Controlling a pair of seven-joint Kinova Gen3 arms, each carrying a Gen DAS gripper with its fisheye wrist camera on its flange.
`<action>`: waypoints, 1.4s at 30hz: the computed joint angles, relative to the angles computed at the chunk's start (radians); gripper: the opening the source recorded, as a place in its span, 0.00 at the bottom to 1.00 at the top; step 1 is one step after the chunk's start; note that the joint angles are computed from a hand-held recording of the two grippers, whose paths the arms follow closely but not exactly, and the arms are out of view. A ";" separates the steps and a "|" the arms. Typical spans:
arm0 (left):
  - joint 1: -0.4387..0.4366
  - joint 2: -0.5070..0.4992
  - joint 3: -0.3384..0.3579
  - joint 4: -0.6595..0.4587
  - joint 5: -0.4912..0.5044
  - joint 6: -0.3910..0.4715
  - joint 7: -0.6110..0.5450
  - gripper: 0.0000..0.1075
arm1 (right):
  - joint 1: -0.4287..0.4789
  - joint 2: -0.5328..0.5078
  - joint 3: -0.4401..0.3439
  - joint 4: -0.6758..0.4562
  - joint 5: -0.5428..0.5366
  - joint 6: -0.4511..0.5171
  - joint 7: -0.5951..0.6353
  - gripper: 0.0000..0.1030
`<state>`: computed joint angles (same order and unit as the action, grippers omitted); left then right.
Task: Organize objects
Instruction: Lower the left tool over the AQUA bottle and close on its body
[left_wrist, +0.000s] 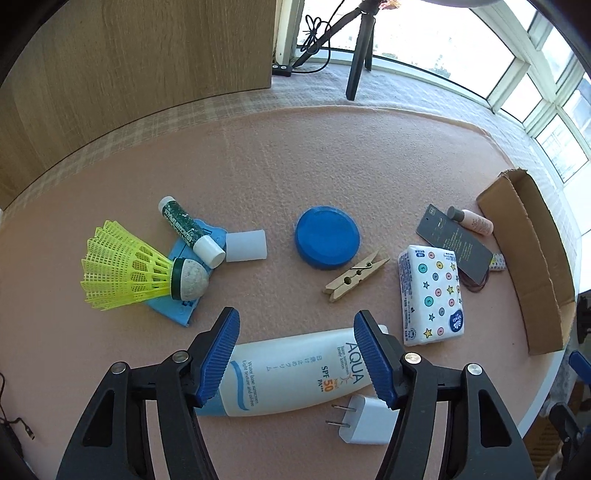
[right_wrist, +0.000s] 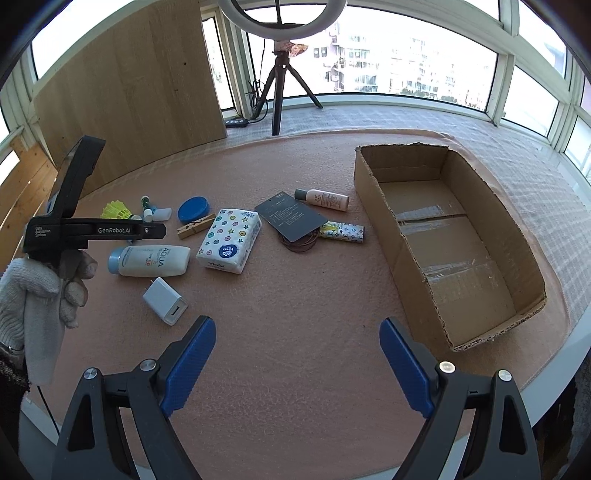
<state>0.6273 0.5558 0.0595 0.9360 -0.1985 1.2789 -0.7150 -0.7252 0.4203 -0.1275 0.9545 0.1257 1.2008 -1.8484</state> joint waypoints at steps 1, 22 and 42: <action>-0.008 -0.001 0.005 0.006 0.012 -0.005 -0.003 0.63 | 0.002 0.000 0.001 0.002 0.000 -0.002 -0.001 0.85; 0.010 -0.224 0.038 0.391 -0.018 -0.168 0.182 0.52 | -0.017 0.031 -0.016 -0.047 -0.043 0.008 0.061 0.85; -0.085 -0.405 0.137 0.612 0.013 -0.200 0.180 0.63 | -0.070 0.127 -0.050 -0.161 -0.171 0.093 0.143 0.85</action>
<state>0.5419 0.1503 0.1962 1.5477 -0.1858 1.0791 -0.5346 -0.7949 0.5470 -0.1778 0.7931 -0.0458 1.2936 -1.7055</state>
